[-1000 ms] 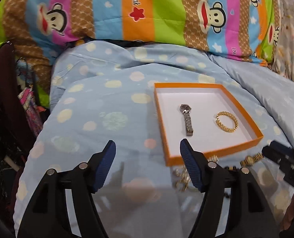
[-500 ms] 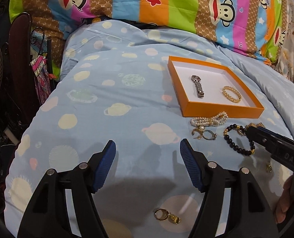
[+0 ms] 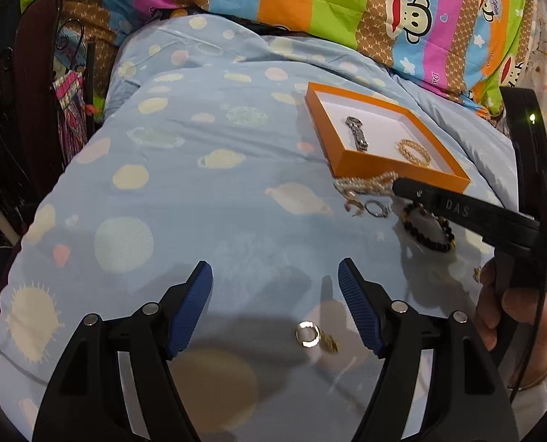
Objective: Organize jewelry
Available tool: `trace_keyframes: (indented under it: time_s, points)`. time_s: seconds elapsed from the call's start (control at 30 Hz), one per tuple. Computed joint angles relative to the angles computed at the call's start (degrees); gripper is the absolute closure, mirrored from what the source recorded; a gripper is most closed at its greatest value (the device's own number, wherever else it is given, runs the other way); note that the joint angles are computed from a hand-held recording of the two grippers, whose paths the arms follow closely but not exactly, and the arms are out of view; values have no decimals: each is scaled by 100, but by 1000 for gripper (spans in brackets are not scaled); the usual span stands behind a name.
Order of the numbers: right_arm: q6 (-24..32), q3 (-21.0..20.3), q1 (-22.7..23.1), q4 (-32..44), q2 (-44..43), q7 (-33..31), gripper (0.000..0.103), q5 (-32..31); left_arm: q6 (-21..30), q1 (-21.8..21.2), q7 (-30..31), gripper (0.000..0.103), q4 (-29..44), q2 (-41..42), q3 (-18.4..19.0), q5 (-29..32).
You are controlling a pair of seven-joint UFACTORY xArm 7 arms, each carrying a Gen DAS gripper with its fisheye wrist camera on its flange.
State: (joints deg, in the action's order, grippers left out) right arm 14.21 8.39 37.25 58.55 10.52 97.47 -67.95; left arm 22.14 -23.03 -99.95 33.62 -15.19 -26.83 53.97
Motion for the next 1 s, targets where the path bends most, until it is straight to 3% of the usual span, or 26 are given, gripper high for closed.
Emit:
trace_keyframes:
  time_s: [0.2, 0.4, 0.5, 0.73, 0.9, 0.97, 1.0]
  points:
    - [360, 266, -21, -588, -752, 1005, 99, -920, -315, -199, 436, 34, -137, 2, 6, -542]
    - [281, 697, -400, -1589, -1767, 1855, 99, -1180, 143, -319, 721, 36, 151, 245, -124, -646]
    - [172, 905, -530, -2174, -2348, 2033, 99, -1001, 306, -441, 720, 46, 259, 341, -91, -562]
    - [-92, 1251, -598, -3053, -3066, 1637, 99, -9, 283, -605, 520, 85, 295, 391, 36, -336]
    - [-68, 1511, -640, -3268, -3125, 1117, 98, 622, 125, -652, 436, 88, 338, 453, 73, -200]
    - [-75, 1686, -814, -3348, -3251, 1194, 95, 678, 75, -665, 394, 88, 369, 489, 84, -131]
    - [-83, 1779, -926, -3358, -3312, 1235, 88, 678, 56, -677, 380, 88, 382, 503, 92, -116]
